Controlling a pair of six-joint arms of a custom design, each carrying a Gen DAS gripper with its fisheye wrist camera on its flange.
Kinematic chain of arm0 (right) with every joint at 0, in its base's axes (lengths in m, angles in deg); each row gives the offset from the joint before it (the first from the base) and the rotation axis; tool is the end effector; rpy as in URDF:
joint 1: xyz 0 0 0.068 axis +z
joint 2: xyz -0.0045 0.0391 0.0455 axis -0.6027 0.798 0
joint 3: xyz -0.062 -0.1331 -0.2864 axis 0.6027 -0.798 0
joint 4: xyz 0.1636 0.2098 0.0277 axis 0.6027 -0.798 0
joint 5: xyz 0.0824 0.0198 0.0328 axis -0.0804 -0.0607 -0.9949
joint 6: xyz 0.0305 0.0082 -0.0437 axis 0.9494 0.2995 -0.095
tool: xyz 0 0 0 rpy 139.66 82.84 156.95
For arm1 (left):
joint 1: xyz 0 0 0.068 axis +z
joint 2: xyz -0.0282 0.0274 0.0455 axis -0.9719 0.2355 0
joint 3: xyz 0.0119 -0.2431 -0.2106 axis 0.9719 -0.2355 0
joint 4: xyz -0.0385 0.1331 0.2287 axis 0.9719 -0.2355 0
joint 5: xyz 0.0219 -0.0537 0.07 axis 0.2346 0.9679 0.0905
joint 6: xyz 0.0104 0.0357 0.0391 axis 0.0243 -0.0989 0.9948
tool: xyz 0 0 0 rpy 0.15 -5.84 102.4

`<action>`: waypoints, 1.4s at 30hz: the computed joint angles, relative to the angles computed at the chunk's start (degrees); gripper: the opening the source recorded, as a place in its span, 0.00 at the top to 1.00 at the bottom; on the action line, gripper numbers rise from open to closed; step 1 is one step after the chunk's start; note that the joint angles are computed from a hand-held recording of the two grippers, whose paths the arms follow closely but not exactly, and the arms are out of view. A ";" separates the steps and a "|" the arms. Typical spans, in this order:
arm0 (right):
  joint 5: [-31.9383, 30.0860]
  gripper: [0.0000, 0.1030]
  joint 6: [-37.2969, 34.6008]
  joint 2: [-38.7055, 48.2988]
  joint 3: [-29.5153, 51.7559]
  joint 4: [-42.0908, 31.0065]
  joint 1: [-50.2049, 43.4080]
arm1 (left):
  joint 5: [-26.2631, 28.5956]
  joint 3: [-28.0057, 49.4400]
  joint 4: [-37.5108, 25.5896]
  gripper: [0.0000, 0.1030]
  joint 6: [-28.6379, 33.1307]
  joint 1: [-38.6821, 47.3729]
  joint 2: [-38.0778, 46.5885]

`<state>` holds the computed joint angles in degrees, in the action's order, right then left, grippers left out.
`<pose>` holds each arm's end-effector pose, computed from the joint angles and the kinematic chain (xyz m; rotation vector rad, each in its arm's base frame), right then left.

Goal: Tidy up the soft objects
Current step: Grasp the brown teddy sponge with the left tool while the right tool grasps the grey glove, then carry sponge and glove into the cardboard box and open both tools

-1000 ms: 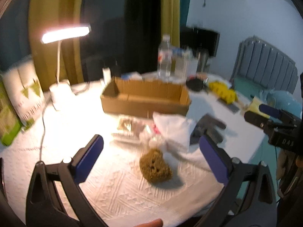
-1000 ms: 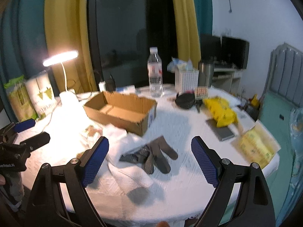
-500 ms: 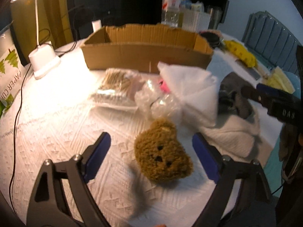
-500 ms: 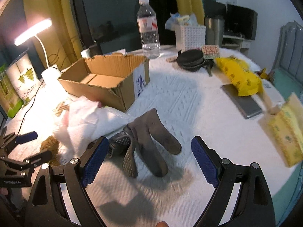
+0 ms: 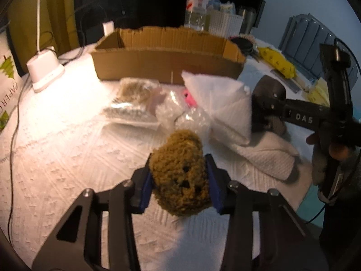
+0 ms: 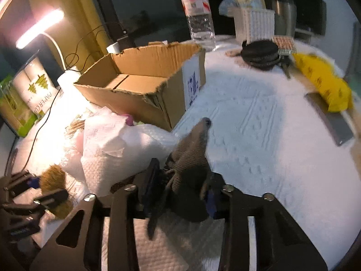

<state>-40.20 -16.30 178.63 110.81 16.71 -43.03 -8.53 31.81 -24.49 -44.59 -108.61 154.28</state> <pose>0.3235 -0.0211 0.0855 -0.2179 2.4956 0.3520 0.2852 -0.1757 0.0943 0.2495 2.4730 -0.2559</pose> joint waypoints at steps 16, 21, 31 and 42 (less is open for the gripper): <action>2.13 0.77 1.16 -21.91 -6.85 -2.24 -0.74 | -1.43 -3.13 -0.25 0.58 5.42 0.88 -15.40; 1.50 0.77 2.08 -26.04 -5.30 -4.00 -0.99 | -0.01 -0.17 -1.01 0.58 8.67 2.72 -17.18; 1.66 0.77 3.30 -25.73 0.72 -5.46 -0.84 | 4.78 8.30 0.17 0.58 13.61 7.77 -13.63; 2.51 0.77 4.37 -12.29 9.89 -3.18 4.65 | 11.67 19.95 1.58 0.58 16.68 12.83 -0.53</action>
